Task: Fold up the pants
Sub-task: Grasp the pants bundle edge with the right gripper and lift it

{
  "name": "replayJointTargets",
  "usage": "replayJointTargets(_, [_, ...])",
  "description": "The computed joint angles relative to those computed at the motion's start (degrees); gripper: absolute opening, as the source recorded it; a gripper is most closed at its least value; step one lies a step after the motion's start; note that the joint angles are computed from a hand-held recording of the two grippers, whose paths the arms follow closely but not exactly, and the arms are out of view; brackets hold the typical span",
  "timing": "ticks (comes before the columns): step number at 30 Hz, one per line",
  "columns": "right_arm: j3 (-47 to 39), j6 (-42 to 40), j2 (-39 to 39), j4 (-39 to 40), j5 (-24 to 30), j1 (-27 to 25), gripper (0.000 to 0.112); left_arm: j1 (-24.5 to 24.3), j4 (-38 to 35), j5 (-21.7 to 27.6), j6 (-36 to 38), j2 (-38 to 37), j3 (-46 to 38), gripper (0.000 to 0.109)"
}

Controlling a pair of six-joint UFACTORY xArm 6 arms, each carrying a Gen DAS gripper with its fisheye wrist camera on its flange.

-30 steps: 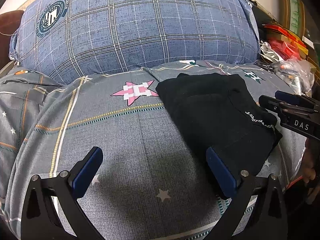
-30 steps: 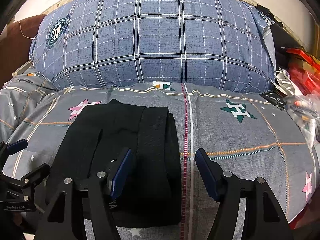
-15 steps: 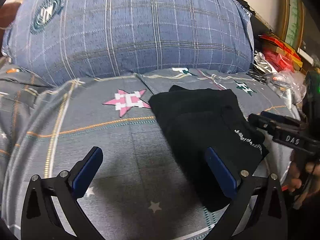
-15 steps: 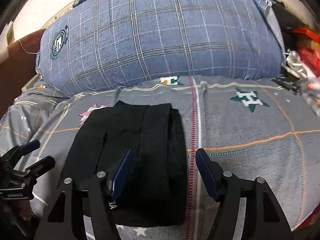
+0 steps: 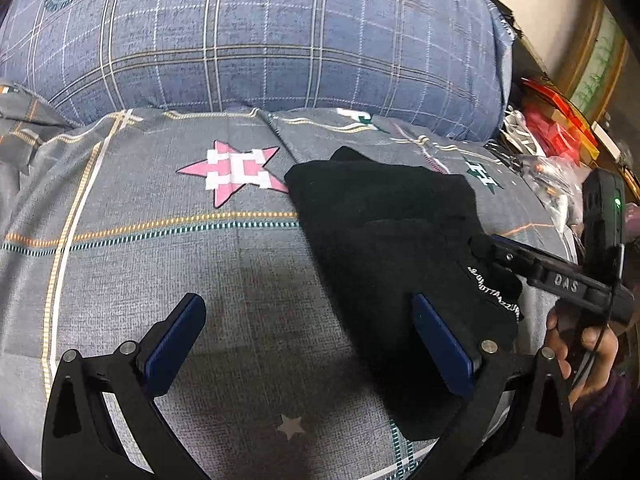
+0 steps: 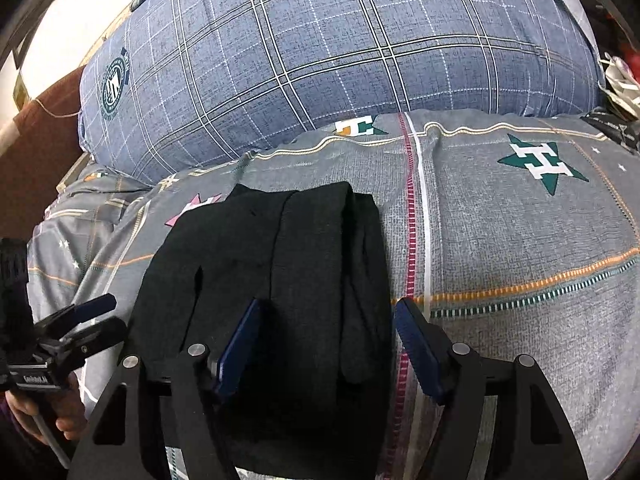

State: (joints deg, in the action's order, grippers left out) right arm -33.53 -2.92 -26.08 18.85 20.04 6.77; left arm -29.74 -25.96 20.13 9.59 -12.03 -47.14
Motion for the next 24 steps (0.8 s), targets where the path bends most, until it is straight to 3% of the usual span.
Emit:
replayJointTargets(3, [-0.15, -0.15, 0.12, 1.15, -0.03, -0.51, 0.072, -0.75, -6.44, 0.51, 6.68, -0.43, -0.05, 0.103])
replayJointTargets(8, [0.69, 5.55, -0.63, -6.11, -1.19, -0.32, 0.072, -2.41, -8.15, -1.27, 10.72, -0.79, 0.47, 0.103])
replayJointTargets(14, [0.56, 4.43, -0.53, -4.95, -0.8, 0.3, 0.072, -3.35, -12.86, -0.19, 16.91, -0.96, 0.43, 0.103])
replayJointTargets(24, [4.77, 3.86, -5.69, -5.0, -1.33, -1.33, 0.072, -4.12, -9.87, -0.1, 17.94, -1.18, 0.68, 0.103])
